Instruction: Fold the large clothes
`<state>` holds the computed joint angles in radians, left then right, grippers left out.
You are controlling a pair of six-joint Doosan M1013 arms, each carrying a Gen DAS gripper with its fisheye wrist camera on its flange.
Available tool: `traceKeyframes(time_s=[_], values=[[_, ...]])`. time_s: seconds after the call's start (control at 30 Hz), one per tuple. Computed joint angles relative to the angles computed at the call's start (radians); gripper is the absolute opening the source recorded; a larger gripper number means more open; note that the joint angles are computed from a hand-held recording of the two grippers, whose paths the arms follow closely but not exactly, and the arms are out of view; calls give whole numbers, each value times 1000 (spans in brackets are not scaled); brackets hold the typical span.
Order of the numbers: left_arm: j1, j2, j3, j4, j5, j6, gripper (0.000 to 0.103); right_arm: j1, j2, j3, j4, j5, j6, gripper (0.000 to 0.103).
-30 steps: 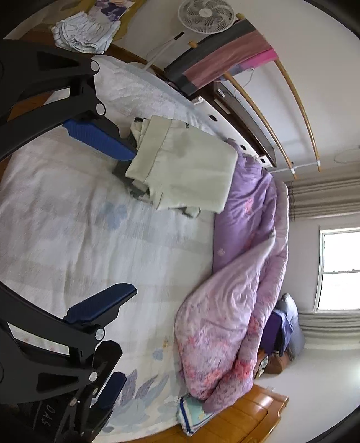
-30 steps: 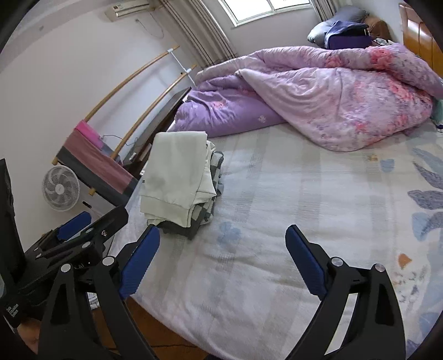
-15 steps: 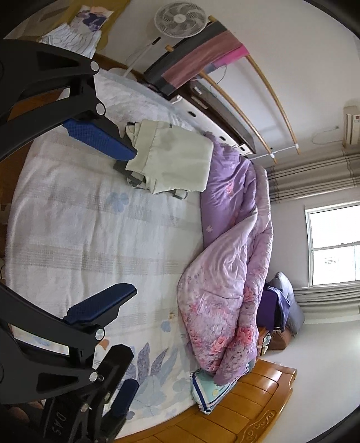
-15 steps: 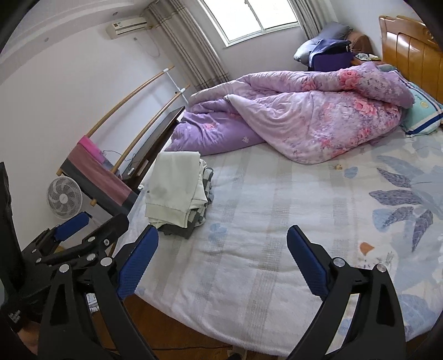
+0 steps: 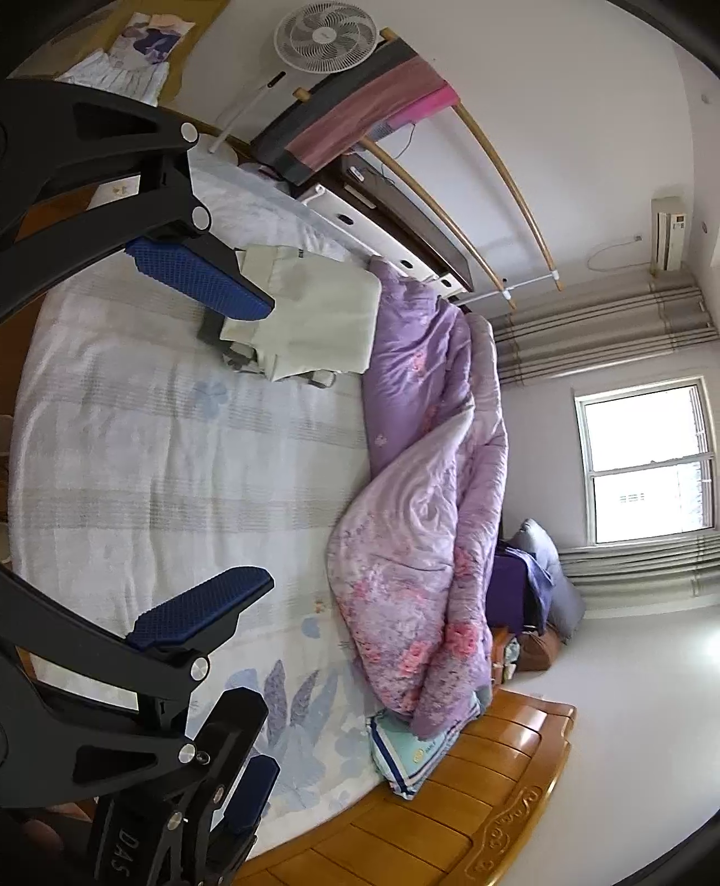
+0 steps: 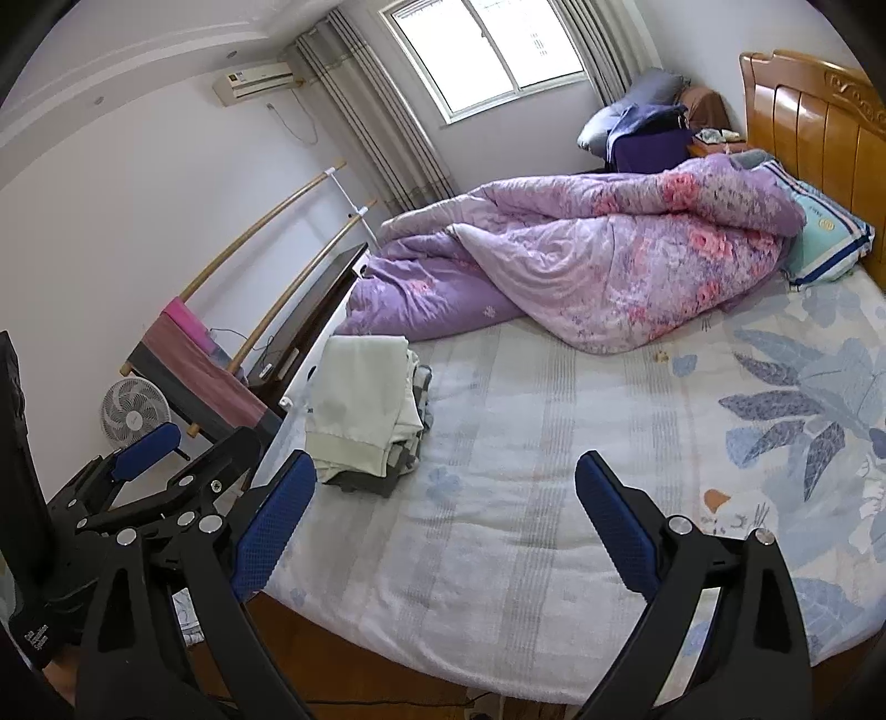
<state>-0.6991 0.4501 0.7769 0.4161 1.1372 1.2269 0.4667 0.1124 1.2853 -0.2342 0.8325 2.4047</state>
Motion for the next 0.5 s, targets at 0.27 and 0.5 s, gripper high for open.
traceKeyframes(time_s=[0.27, 0.5], values=[[5, -42, 35, 17, -52, 1, 91, 35, 1, -37, -71, 24, 25, 93], [17, -67, 58, 16, -74, -5, 91, 59, 9, -53, -107, 28, 33, 95]])
